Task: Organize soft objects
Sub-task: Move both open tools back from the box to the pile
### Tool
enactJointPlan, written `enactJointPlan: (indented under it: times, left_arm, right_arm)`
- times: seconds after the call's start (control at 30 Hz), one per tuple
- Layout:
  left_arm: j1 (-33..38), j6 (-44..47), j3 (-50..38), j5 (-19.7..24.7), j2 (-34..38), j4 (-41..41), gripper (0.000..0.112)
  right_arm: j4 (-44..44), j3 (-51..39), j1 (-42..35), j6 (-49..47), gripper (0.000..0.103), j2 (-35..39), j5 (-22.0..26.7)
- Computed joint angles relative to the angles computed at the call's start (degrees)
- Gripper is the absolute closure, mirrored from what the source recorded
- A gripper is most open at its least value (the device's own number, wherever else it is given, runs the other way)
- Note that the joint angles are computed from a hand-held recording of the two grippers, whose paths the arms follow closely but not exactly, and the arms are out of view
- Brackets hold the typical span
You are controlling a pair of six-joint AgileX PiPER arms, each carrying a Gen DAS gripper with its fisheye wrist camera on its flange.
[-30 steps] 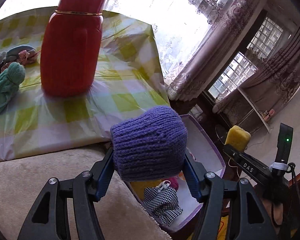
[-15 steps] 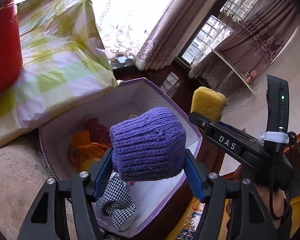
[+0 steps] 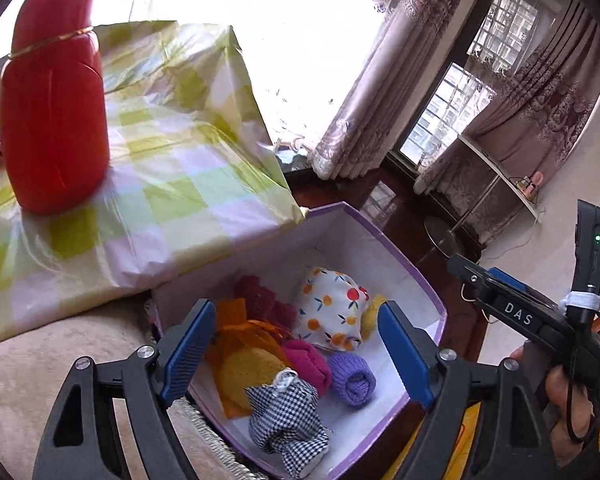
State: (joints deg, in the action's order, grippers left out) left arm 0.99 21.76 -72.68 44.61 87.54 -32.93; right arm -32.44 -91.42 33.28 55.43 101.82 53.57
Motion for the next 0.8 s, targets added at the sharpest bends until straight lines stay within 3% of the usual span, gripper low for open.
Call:
enactJointPlan:
  times: [0.1, 0.23, 0.4, 0.57, 0.63, 0.8]
  left_arm:
    - [2.22, 1.86, 1.06, -1.42, -1.93, -0.19, 0.028]
    - [5.12, 1.77, 1.80, -1.98, -4.10, 2.26, 0.028]
    - [8.96, -1.87, 2.73, -4.54, -6.01, 7.72, 0.028]
    - [15.43, 0.48, 2.96, -5.53, -6.80, 5.54, 0.029]
    - [18.46, 1.03, 2.97, -5.89, -6.82, 4.09, 0.031]
    - [27.39, 5.04, 1.75, -4.63, -4.84, -2.23, 0.031]
  right_arm:
    - [-6.45, -1.45, 2.31, 4.85, 0.008, 0.24, 2.62]
    - [-13.60, -3.67, 4.98, 10.12, 0.005, 1.62, 4.20]
    - [-8.24, -7.27, 5.44, 4.89, 0.005, 3.75, 2.03]
    - [-5.66, -11.78, 8.17, 1.12, 0.005, 6.41, 1.10]
    - [-2.63, -13.29, 8.97, -1.84, 0.005, 7.25, -1.41]
    - [-0.92, -22.81, 13.38, -6.15, 0.005, 13.06, 0.21]
